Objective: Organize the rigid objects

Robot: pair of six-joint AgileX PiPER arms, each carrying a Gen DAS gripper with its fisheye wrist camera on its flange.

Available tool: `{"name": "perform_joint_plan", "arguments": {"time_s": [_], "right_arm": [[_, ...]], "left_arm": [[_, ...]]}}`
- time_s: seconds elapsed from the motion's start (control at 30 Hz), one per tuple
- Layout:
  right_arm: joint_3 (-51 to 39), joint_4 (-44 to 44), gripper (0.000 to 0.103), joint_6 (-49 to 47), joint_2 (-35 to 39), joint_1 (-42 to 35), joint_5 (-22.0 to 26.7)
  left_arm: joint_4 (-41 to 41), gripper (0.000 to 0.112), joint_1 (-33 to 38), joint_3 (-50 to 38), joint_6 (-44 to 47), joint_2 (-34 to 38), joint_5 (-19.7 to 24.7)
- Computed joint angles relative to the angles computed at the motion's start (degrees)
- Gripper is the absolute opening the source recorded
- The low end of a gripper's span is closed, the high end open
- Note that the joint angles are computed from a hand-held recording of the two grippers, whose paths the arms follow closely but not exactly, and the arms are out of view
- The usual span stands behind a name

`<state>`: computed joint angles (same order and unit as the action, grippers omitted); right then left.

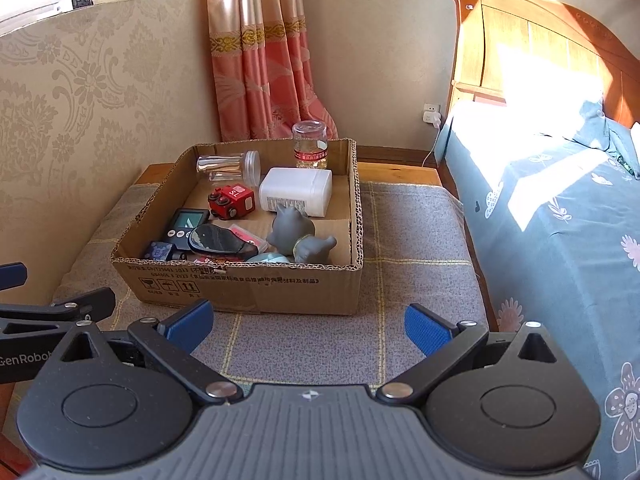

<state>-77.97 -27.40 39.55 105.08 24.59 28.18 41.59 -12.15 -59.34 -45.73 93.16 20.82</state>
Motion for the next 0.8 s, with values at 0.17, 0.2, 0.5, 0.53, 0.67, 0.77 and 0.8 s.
{"name": "perform_joint_plan", "arguments": {"time_s": [0.17, 0.2, 0.5, 0.53, 0.67, 0.77, 0.8], "right_arm": [[0.1, -0.5, 0.103, 0.5, -0.2, 0.1, -0.1], [0.2, -0.6, 0.103, 0.6, -0.3, 0.1, -0.1], [0.3, -1.4, 0.103, 1.4, -0.3, 0.2, -0.1], [0.2, -1.5, 0.103, 1.5, -0.3, 0.2, 0.1], [0.3, -1.4, 0.103, 1.5, -0.4, 0.1, 0.2], [0.4, -1.8, 0.103, 1.8, -0.5, 0.2, 0.2], [0.4, -1.9, 0.103, 1.9, -0.5, 0.2, 0.2]], "left_arm": [[0.0, 0.101, -0.1, -0.1, 0.1, -0.1, 0.3], [0.0, 0.101, -0.1, -0.1, 0.1, -0.1, 0.3], [-0.1, 0.101, -0.4, -0.4, -0.2, -0.3, 1.3], [-0.1, 0.101, -0.4, -0.5, -0.3, -0.3, 1.4], [-0.5, 0.101, -0.5, -0.7, 0.0, -0.2, 1.7], [-0.6, 0.101, -0.5, -0.6, 0.1, -0.3, 1.6], [-0.5, 0.101, -0.6, -0.7, 0.0, -0.3, 1.7]]}}
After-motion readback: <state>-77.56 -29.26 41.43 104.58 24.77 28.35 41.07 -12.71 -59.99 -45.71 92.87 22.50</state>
